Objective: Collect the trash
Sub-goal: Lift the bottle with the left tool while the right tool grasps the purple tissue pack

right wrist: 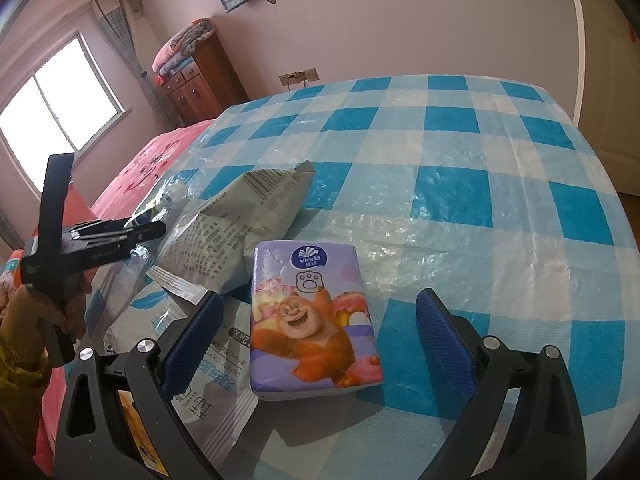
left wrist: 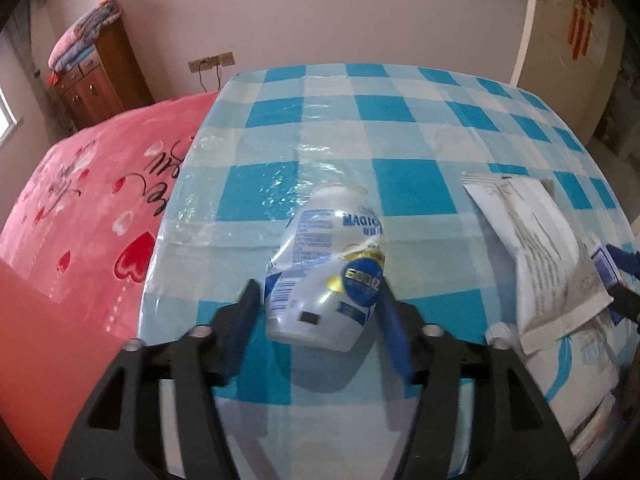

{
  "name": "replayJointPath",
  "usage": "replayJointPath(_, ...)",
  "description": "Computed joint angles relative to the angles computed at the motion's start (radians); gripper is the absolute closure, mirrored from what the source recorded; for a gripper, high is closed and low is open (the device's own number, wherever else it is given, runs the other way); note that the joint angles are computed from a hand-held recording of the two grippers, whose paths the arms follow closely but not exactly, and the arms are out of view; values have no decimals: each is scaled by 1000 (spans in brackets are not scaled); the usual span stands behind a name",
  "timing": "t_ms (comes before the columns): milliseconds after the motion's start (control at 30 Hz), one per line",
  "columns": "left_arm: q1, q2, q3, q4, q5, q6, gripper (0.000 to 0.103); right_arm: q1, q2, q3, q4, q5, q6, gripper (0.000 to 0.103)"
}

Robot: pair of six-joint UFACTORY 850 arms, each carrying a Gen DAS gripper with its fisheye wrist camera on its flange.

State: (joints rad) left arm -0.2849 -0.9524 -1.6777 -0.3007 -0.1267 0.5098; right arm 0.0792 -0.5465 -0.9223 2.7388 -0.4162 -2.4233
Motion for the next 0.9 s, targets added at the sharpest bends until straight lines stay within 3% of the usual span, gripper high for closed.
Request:
replayJointPath(67,-2,11,14,-102,10,109,31,-3,-3,-3,-17,1,17,7)
replayJointPath(167,-5,15,13,-119,18,127,26,-2,-1,-3,-16,8,11,7)
replayJointPath(300,-7,2,-10,-47,11,53,25,2,-2,-4,-14,16,-4,7)
replayJointPath(400,-6,-6,-19,-136,1,135,25,2,-2,-4,-18,16,-3,7)
replayJointPath(467,-4,-11,-24,-223,-7,209,34,3,-2,-6,-20,18,-4,7)
replayJointPath(567,-3,-30,-55,-110,-47,57,56,6,-2,-7,-14,25,-13,7)
replayJointPath(633,-2,-33,-57,-59,-47,-26,60,7,-2,-6,-7,24,-21,10)
replayJointPath(667,-2,-32,-54,-69,-42,-22,61,9,-1,-5,12,27,-39,16)
replayJointPath(800,0,-22,-33,-131,-24,10,61,9,0,-5,28,27,-51,23)
replayJointPath(900,4,-10,-11,-224,-17,89,61,10,1,-2,46,23,-65,35)
